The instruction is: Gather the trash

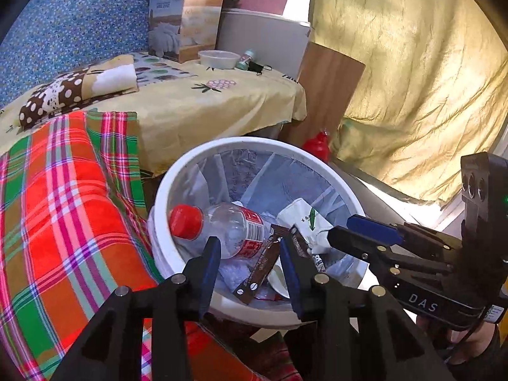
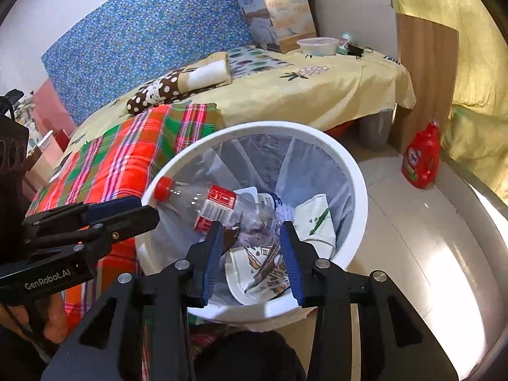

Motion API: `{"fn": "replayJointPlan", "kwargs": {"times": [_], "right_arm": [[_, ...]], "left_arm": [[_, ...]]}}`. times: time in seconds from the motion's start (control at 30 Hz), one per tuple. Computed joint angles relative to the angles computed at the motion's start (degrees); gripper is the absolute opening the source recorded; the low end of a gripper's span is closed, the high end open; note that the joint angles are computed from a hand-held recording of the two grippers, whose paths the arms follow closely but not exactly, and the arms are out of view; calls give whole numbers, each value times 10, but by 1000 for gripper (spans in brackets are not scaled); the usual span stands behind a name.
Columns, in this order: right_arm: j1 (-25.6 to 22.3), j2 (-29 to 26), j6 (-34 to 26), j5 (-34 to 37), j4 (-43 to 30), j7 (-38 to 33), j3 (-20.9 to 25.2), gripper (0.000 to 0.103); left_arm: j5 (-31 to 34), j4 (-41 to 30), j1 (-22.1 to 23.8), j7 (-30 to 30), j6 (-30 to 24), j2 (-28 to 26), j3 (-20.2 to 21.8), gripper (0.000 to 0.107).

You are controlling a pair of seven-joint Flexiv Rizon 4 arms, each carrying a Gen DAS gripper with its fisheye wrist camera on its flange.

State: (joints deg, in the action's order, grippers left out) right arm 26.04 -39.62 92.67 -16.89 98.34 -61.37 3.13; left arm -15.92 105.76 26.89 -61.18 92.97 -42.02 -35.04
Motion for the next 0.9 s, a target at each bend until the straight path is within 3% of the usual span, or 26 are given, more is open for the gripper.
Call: {"fn": "replayJointPlan", "kwargs": {"times": [0.23, 0.53, 0.9], "right_arm": [[56, 33, 25, -2, 43, 16, -58, 39], [146, 64, 62, 9, 95, 22, -138, 39], [222, 82, 87, 49, 132, -8, -195, 39]], "left_arm": [[17, 54, 41, -23, 30, 29, -30, 38], [85, 141, 115, -97, 83, 85, -71, 38], [167, 206, 150, -186, 114, 148, -54, 38]]}}
